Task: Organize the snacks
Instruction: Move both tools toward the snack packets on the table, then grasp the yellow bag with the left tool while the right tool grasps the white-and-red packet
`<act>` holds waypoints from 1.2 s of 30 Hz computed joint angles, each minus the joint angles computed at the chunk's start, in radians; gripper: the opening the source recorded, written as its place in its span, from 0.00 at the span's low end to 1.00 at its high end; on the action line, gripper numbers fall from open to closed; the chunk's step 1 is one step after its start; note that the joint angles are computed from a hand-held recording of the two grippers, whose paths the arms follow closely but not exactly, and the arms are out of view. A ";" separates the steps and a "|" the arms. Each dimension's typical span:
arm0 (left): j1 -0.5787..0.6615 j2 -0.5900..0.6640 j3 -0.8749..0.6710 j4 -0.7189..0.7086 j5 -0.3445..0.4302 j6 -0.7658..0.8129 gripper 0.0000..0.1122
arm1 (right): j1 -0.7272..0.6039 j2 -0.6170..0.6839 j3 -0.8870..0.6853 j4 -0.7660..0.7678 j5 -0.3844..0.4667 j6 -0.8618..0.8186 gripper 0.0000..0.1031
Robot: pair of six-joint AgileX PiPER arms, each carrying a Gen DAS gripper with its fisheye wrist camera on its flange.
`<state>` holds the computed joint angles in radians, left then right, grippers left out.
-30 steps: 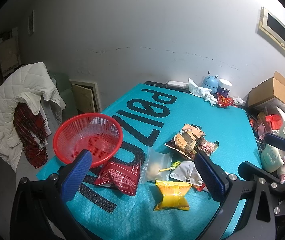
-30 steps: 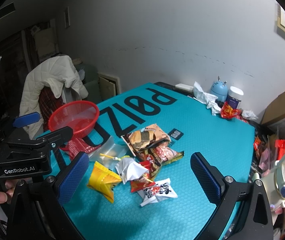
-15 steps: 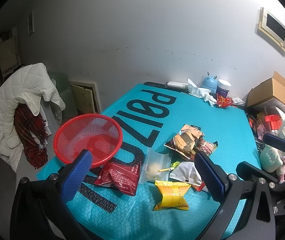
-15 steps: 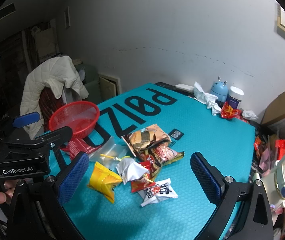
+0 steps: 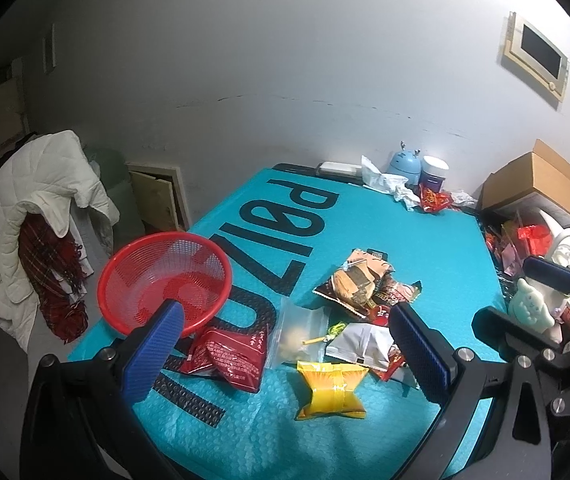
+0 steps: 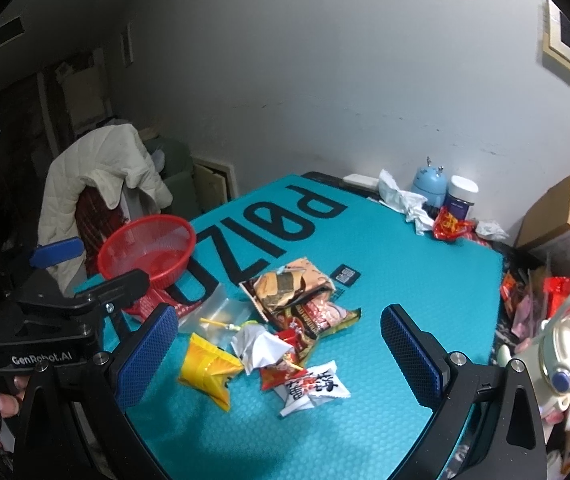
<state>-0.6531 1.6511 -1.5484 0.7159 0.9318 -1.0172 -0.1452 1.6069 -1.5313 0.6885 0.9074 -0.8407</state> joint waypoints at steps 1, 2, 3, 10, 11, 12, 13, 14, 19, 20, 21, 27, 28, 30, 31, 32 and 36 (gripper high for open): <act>0.003 -0.003 0.000 -0.010 -0.005 0.010 0.92 | 0.001 -0.005 -0.001 -0.003 -0.001 0.007 1.00; 0.007 -0.007 0.002 -0.020 -0.013 0.020 0.92 | 0.002 -0.009 -0.001 -0.003 -0.002 0.013 1.00; 0.008 -0.011 0.006 -0.023 -0.018 0.023 0.92 | 0.001 -0.016 0.005 -0.001 -0.004 0.014 1.00; 0.026 -0.030 0.039 -0.063 -0.058 0.072 0.92 | 0.012 -0.056 0.058 -0.016 -0.033 0.056 1.00; 0.030 -0.032 0.047 -0.075 -0.071 0.082 0.92 | 0.015 -0.060 0.070 -0.018 -0.040 0.059 1.00; 0.036 -0.035 0.056 -0.088 -0.083 0.093 0.92 | 0.017 -0.063 0.080 -0.018 -0.046 0.060 1.00; 0.042 -0.033 0.061 -0.102 -0.094 0.108 0.92 | 0.019 -0.066 0.091 -0.021 -0.052 0.062 1.00; 0.048 -0.032 0.066 -0.114 -0.103 0.120 0.92 | 0.022 -0.068 0.101 -0.023 -0.058 0.066 1.00; 0.072 -0.024 0.105 -0.175 -0.159 0.169 0.92 | 0.010 -0.070 0.164 0.011 -0.081 0.061 1.00; 0.074 -0.018 0.110 -0.182 -0.168 0.178 0.92 | 0.010 -0.068 0.175 0.011 -0.087 0.061 1.00; 0.074 -0.013 0.114 -0.186 -0.175 0.185 0.92 | 0.008 -0.066 0.189 0.015 -0.094 0.058 1.00; 0.094 0.023 0.132 -0.265 -0.219 0.272 0.92 | 0.001 -0.038 0.236 0.020 -0.123 0.051 0.98; 0.098 0.031 0.133 -0.280 -0.225 0.287 0.92 | -0.001 -0.034 0.244 0.026 -0.126 0.045 0.98; 0.109 0.048 0.133 -0.317 -0.237 0.322 0.92 | -0.007 -0.021 0.254 0.036 -0.130 0.035 0.98; 0.115 0.055 0.132 -0.336 -0.240 0.341 0.92 | -0.008 -0.013 0.256 0.035 -0.132 0.036 0.97; 0.120 0.063 0.134 -0.353 -0.245 0.357 0.92 | -0.007 -0.008 0.263 0.031 -0.137 0.039 0.96; 0.139 0.100 0.131 -0.416 -0.249 0.418 0.92 | -0.006 0.031 0.267 0.014 -0.145 0.048 0.93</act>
<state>-0.5145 1.7507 -1.4173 0.3000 0.6825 -0.5988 -0.1509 1.6382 -1.2643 0.7026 0.7628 -0.7926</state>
